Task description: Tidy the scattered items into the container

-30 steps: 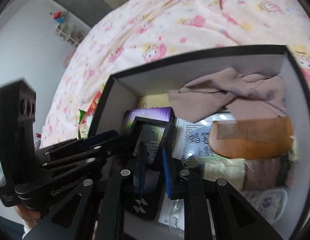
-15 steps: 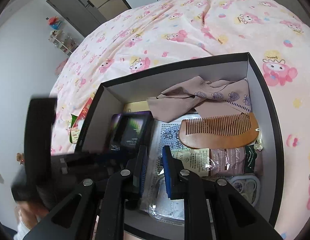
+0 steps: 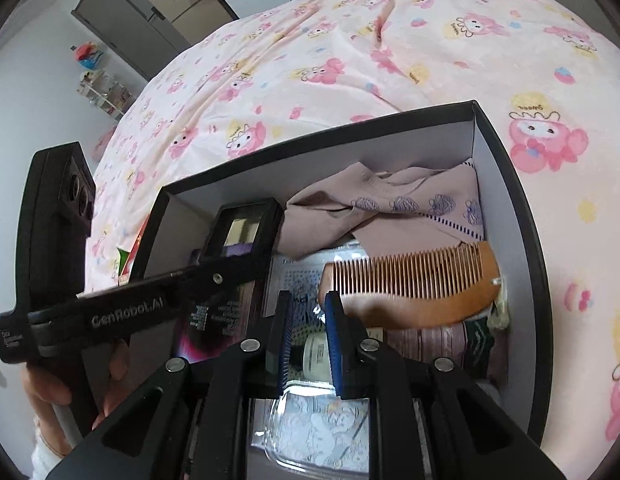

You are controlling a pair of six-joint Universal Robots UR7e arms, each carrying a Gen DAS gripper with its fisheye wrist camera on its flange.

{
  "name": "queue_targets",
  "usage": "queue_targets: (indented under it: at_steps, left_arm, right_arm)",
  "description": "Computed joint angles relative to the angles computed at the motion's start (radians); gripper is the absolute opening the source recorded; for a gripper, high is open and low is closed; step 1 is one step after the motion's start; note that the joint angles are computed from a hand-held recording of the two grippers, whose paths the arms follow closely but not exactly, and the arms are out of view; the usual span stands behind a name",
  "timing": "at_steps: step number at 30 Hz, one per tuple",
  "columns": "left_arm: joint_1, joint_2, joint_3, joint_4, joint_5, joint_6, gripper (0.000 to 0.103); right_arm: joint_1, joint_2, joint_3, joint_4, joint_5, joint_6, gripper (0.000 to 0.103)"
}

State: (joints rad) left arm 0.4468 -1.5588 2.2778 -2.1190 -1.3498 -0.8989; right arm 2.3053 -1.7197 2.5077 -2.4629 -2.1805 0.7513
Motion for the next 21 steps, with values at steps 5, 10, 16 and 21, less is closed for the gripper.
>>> queue_targets:
  at_steps: [5,10,16,21]
  left_arm:
    - [-0.001,-0.018,0.013,-0.055,-0.007,-0.001,0.028]
    - [0.041,0.046,-0.002,-0.073,0.006,-0.012,0.028]
    - [0.037,0.055,-0.035,0.028,0.110,-0.071,0.027]
    - [0.060,0.016,-0.039,0.070,0.134,-0.066,0.027]
  right_arm:
    - [-0.053,0.026,-0.022,-0.050,-0.003,-0.036,0.015]
    - [-0.089,0.048,-0.035,-0.084,-0.016,-0.061,0.015]
    - [-0.132,0.046,-0.005,-0.100,0.041,-0.077,0.015]
    - [-0.124,0.059,-0.005,-0.101,0.055,-0.080,0.015]
